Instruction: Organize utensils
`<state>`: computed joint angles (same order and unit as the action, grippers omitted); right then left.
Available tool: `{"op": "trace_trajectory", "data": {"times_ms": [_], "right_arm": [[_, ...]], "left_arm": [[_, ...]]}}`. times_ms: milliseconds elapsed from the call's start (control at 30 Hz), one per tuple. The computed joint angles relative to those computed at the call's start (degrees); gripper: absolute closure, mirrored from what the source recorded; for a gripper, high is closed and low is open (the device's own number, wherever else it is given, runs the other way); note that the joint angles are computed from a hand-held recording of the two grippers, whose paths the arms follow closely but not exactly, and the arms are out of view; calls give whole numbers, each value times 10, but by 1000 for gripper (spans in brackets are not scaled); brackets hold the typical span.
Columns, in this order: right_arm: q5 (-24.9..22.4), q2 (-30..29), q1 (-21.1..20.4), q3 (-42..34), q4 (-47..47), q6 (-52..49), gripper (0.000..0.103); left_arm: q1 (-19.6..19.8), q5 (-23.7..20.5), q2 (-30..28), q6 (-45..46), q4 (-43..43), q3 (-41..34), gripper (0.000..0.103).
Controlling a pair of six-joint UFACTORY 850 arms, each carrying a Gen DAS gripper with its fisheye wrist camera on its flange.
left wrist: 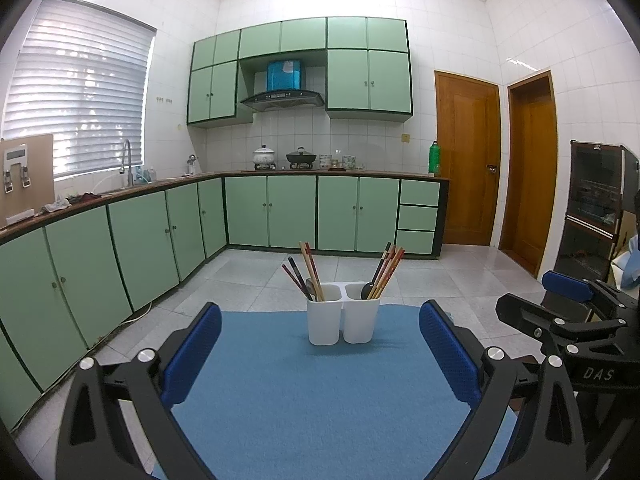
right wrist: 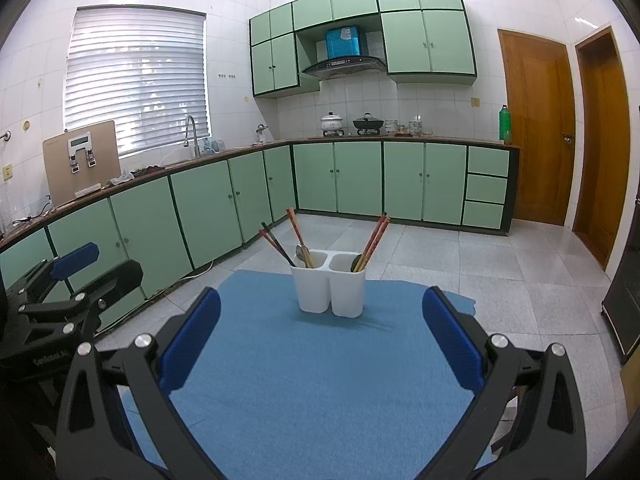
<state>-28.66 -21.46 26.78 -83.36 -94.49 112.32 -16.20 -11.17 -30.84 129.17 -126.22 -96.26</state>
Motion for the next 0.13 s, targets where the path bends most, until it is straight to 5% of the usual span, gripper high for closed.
{"op": "trace_trajectory", "data": {"times_ms": [133], "right_arm": [[-2, 0, 1, 1, 1, 1, 5]], "left_arm": [[0, 1, 0, 5, -6, 0, 6]]}}
